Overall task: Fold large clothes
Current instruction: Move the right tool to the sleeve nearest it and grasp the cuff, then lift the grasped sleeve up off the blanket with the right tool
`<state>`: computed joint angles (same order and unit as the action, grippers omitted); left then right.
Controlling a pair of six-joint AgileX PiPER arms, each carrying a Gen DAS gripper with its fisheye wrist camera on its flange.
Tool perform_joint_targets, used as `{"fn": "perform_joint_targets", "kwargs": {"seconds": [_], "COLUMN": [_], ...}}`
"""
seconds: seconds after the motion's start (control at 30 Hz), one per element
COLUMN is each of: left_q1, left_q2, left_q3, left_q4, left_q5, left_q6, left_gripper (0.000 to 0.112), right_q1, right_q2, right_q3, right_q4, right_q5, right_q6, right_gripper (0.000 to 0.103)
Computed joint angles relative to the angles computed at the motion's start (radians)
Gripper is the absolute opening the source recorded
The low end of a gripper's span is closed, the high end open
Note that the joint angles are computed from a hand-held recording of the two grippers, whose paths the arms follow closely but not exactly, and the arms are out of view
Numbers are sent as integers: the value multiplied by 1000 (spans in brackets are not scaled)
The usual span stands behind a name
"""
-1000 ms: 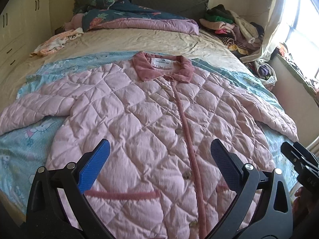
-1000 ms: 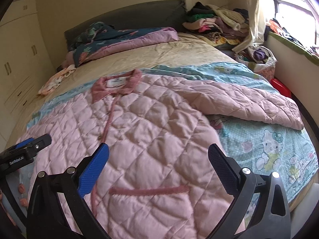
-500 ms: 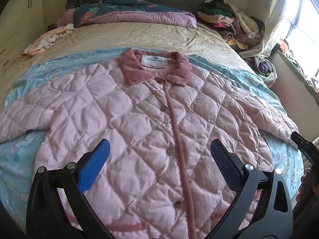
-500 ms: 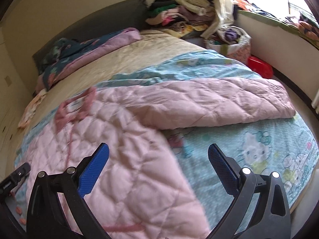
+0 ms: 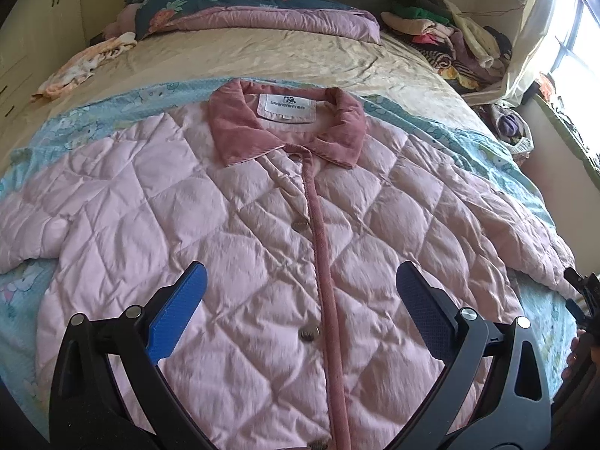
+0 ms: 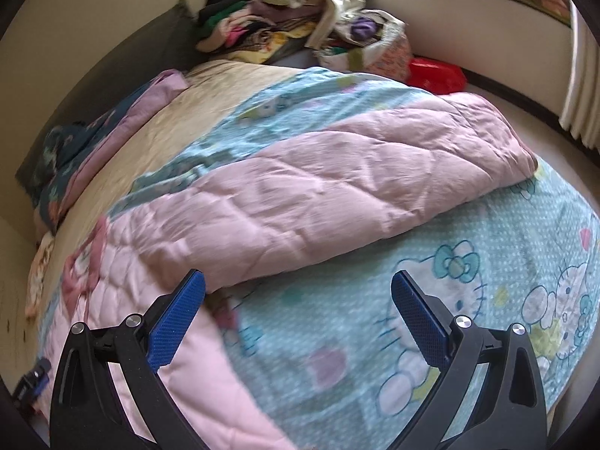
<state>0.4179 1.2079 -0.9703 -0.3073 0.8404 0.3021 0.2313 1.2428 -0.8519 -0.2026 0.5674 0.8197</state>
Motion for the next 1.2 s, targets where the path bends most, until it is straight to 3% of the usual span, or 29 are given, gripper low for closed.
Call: {"fn": "perform_joint_targets", "kwargs": {"seconds": [0.43,0.7,0.83,0.9,0.97,1.07,1.2], "left_q1": [-88,-97,-80,-68,-53,-36,-15], "left_q2": [154,200,213,216,213,203,194], "left_q3": [-67,-89,-103,-110,-119,-132,-164], "left_q4": [144,194,181,177,161,151,132], "left_q5": [-91,-116,-116,-113,-107,-92,-58], "left_q6": [-173,-230,-220,-218,-203,-187,-153], "left_gripper": [95,95,95,95,95,95,95], "right_q1": [-438,-588,-661,-659,-653,-665,-621], "right_q2": [193,294,355,362,354,325,244], "right_q3": [2,-36,-62,-72,-76,-72,-86], "right_q4": [580,921,1167,1157,1088,1171,1054], "right_q5": [-106,-165,-161,-176,-204,-196,-211], "right_q6": [-556,-877,-1095,-1083,-1022,-1120,-1085], "right_gripper": [99,99,98,84,47,33,24]}}
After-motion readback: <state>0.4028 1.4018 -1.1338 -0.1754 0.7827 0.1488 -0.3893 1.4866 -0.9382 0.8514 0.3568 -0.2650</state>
